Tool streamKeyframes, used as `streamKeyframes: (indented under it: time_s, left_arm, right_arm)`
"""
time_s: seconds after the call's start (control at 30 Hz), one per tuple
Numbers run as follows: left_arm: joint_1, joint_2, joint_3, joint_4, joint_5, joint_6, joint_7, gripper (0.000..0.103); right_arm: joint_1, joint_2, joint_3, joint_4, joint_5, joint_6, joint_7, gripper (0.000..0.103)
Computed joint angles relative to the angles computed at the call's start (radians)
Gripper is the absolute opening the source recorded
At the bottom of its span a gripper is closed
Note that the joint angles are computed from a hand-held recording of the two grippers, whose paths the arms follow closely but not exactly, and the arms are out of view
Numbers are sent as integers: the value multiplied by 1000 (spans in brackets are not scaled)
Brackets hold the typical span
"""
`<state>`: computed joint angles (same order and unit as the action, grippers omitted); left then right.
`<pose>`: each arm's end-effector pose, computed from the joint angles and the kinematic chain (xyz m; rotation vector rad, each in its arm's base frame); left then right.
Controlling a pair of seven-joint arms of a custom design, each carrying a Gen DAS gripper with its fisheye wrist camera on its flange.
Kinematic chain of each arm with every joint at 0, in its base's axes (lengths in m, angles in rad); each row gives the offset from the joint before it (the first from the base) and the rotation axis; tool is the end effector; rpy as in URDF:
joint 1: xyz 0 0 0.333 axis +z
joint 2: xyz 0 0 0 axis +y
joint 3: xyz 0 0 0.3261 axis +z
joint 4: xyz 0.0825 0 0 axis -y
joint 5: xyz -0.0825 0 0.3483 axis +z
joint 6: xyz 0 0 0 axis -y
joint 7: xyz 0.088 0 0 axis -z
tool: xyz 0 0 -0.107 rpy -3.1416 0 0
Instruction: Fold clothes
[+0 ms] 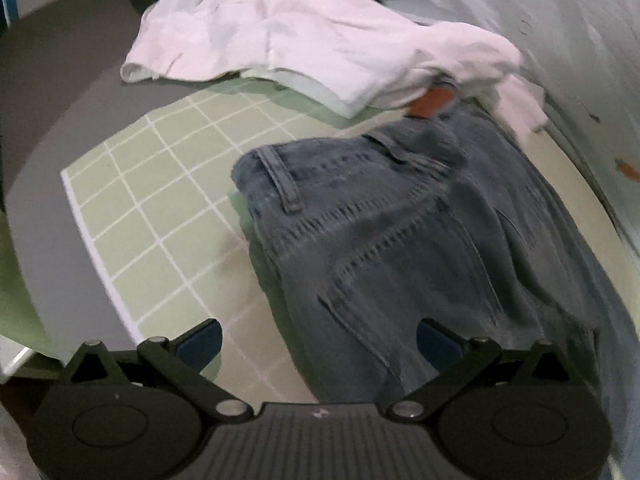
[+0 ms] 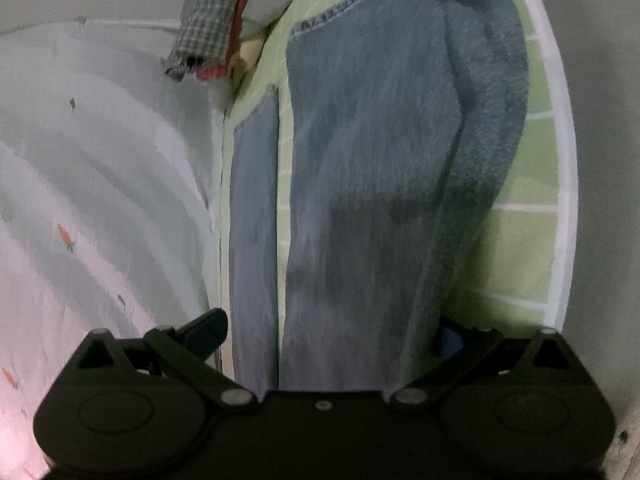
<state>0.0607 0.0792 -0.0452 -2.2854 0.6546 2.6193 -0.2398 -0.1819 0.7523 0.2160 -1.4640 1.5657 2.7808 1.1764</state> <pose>0.5200 -0.0056 0.3764 -2.7284 0.3791 -0.4004 0.7152 -0.0559 0.2946 -0.5089 2.0441 0.3047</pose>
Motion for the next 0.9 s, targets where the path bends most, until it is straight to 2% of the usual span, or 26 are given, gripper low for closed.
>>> streamKeyframes:
  time_s: [0.13, 0.23, 0.33, 0.4, 0.43, 0.47, 0.5, 0.57, 0.63, 0.67, 0.73, 0.83, 0.9]
  left_arm:
    - [32, 25, 26, -9, -22, 69, -1, 98]
    - [39, 49, 39, 1, -22, 80, -12, 96]
    - [28, 75, 42, 42, 0, 30, 0, 91]
    - [14, 87, 43, 67, 28, -5, 0, 83]
    - [8, 93, 43, 79, 43, -20, -1, 75]
    - [4, 91, 50, 74, 75, -1, -29, 63]
    - [1, 89, 56, 69, 106, 16, -58, 58]
    - [1, 80, 57, 65, 114, 9, -91, 39]
    - [3, 68, 57, 58, 124, 1, -127, 25]
    - [5, 61, 57, 52, 135, 6, -149, 18]
    - [4, 50, 52, 52, 162, -10, -170, 15]
    - [-7, 37, 35, 68, 190, -78, -183, 14]
    - [-17, 18, 22, 76, 215, -139, -185, 14]
  right_arm:
    - [11, 22, -5, 33, 16, 56, 48, 103]
    - [34, 52, -23, 83, -66, 100, 135, 103]
    - [44, 84, -26, 127, -139, 160, 197, 103]
    - [55, 100, -47, 149, -229, 159, 276, 101]
    - [61, 106, -61, 158, -276, 151, 317, 98]
    - [67, 114, -75, 169, -323, 142, 357, 86]
    - [83, 117, -107, 176, -391, 120, 421, 77]
    - [123, 120, -187, 186, -539, 54, 557, 37]
    - [132, 105, -207, 166, -617, 46, 582, 11]
    - [135, 93, -210, 148, -648, 56, 578, 6]
    - [140, 70, -214, 112, -704, 85, 566, 6]
    - [132, 43, -190, 80, -756, 139, 544, 6]
    - [106, 23, -152, 64, -773, 162, 520, 6]
